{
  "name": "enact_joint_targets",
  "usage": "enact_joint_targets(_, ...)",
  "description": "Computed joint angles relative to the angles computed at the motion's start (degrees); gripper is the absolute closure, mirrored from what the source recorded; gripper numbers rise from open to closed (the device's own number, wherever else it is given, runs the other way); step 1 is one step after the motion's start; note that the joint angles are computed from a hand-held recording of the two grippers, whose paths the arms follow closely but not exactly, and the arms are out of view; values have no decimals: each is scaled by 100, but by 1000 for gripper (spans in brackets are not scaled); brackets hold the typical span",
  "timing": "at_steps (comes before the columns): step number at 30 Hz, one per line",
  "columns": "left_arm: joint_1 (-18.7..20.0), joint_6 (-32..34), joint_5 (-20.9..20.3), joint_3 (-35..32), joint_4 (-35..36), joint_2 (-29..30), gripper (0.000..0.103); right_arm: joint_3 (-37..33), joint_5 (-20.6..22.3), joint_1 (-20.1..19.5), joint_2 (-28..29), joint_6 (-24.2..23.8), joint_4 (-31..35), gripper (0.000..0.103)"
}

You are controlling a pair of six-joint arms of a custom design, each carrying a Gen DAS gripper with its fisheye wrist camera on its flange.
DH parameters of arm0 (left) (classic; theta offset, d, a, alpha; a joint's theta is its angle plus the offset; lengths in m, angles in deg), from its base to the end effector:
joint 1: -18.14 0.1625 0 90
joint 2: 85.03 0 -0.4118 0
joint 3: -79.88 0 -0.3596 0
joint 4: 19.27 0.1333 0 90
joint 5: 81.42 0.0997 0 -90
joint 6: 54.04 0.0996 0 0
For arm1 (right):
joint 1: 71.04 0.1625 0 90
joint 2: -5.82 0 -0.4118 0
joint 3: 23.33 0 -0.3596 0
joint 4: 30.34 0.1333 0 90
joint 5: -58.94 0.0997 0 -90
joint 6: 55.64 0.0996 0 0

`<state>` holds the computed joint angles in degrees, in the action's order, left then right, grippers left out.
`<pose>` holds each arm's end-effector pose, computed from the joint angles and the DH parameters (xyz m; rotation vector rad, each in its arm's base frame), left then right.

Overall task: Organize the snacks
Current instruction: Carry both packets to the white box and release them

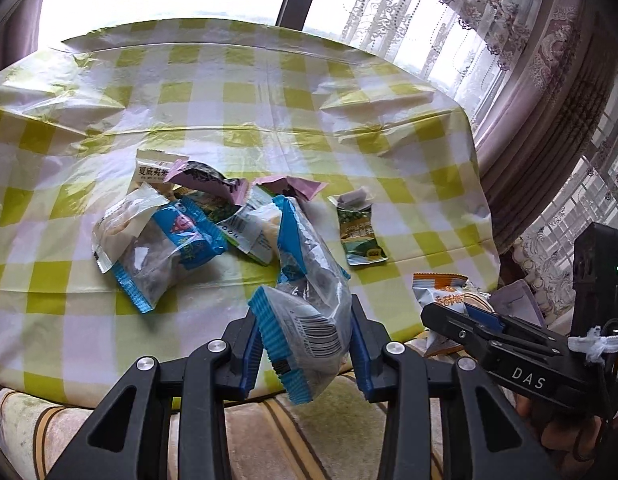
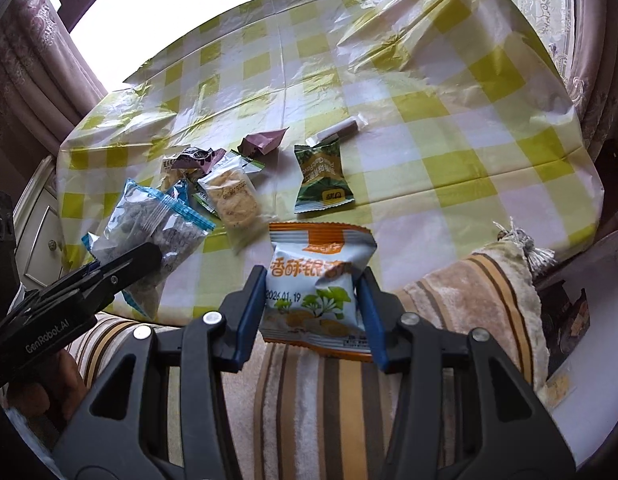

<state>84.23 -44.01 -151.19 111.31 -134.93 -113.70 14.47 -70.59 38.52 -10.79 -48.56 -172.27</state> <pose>-0.1906 -0.8439 0.2955 0.7144 2.6847 -0.6180 0.3521 -0.7821 0.1352 0.0258 -2.4700 0.8610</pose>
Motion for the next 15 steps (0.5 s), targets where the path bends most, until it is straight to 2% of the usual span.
enact_joint_targets(8, -202, 138, -362, 257, 56, -15, 64, 1338, -74, -40, -802, 12, -904, 54)
enact_joint_targets(15, -428, 353, -642, 144, 358, 189, 64, 2634, -391, -143, -1653, 196, -1692, 54)
